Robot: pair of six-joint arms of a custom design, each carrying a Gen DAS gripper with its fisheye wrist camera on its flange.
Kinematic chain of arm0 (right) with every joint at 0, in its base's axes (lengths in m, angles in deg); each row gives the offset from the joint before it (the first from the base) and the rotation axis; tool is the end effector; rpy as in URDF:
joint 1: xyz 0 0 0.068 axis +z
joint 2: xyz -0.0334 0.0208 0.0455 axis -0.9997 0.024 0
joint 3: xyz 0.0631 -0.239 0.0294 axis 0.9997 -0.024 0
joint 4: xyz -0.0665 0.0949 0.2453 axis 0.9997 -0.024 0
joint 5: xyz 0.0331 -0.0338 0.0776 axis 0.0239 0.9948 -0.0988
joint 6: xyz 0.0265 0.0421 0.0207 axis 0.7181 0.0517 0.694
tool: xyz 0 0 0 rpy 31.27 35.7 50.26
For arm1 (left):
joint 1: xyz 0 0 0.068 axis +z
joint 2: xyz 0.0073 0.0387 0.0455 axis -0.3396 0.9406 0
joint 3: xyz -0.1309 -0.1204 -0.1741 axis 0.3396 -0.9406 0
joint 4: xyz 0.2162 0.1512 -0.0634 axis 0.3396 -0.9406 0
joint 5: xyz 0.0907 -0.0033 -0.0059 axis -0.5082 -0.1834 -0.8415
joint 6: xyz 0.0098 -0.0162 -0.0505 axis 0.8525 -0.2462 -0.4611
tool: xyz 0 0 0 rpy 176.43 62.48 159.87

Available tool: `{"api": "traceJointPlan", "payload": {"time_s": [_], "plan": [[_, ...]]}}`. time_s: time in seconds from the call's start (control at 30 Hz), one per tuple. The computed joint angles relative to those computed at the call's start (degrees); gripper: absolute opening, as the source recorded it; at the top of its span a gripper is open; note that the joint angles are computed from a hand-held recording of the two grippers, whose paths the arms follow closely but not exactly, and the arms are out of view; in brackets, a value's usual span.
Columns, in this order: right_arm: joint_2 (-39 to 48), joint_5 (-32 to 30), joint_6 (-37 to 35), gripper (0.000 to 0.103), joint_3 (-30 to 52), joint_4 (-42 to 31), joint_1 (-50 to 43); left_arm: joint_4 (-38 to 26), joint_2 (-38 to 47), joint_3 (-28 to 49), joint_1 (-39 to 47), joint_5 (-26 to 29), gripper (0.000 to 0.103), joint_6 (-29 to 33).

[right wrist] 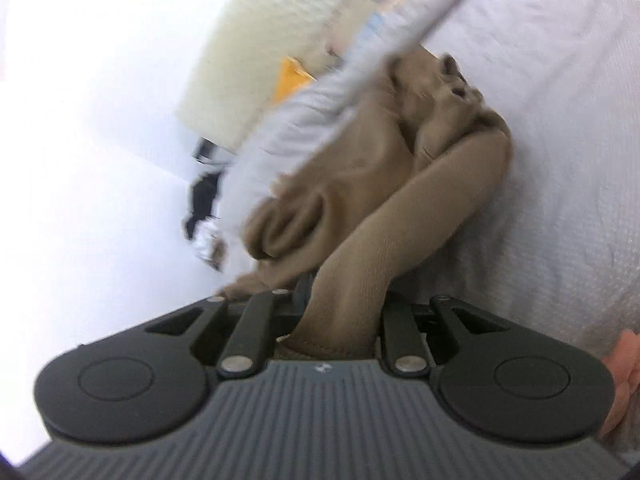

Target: Fold large clothes

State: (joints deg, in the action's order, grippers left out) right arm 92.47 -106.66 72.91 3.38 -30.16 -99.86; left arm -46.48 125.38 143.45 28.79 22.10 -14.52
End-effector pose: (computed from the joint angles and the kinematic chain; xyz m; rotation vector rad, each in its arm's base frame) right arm 0.3799 -0.0439 0.2078 0.0693 2.0851 1.3011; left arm 0.2071 0.1919 0.2834 -0.5345 2.1429 -0.7234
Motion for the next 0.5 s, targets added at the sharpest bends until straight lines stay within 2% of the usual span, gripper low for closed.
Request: {"api": "traceJointPlan", "payload": {"time_s": [0.07, 0.17, 0.23, 0.3, 0.33, 0.4, 0.5], "plan": [[-3.9, -2.2, 0.1, 0.019, -2.1, -0.9, -1.7, -6.6, -1.1, 0.6, 3.2, 3.5, 0.011, 6.0], [-10.0, -5.3, -3.3, 0.019, -4.6, -7.2, -5.1, -19.9, -2.4, 0.5, 9.7, 8.1, 0.011, 19.0], [-14.3, -6.7, -3.3, 0.02, -8.6, -7.9, -6.6, -27.7, -3.8, -1.4, 14.2, 10.1, 0.011, 29.4], [-17.1, -8.3, -3.2, 0.02, -12.5, -7.8, -8.7, -32.7, -4.0, -3.2, 16.7, 10.8, 0.011, 35.9], [-17.5, -8.4, -1.8, 0.02, -13.6, -7.1, -9.2, -32.5, -4.7, -4.2, 16.7, 10.1, 0.011, 36.8], [-17.6, -7.9, -0.2, 0.02, -14.5, -7.4, -9.9, -27.7, -7.1, -6.8, 15.1, 8.3, 0.011, 33.6], [-15.7, -5.6, 3.0, 0.02, -13.3, -6.1, -8.6, -22.9, -6.5, -6.4, 12.2, 7.9, 0.011, 27.8]]}}
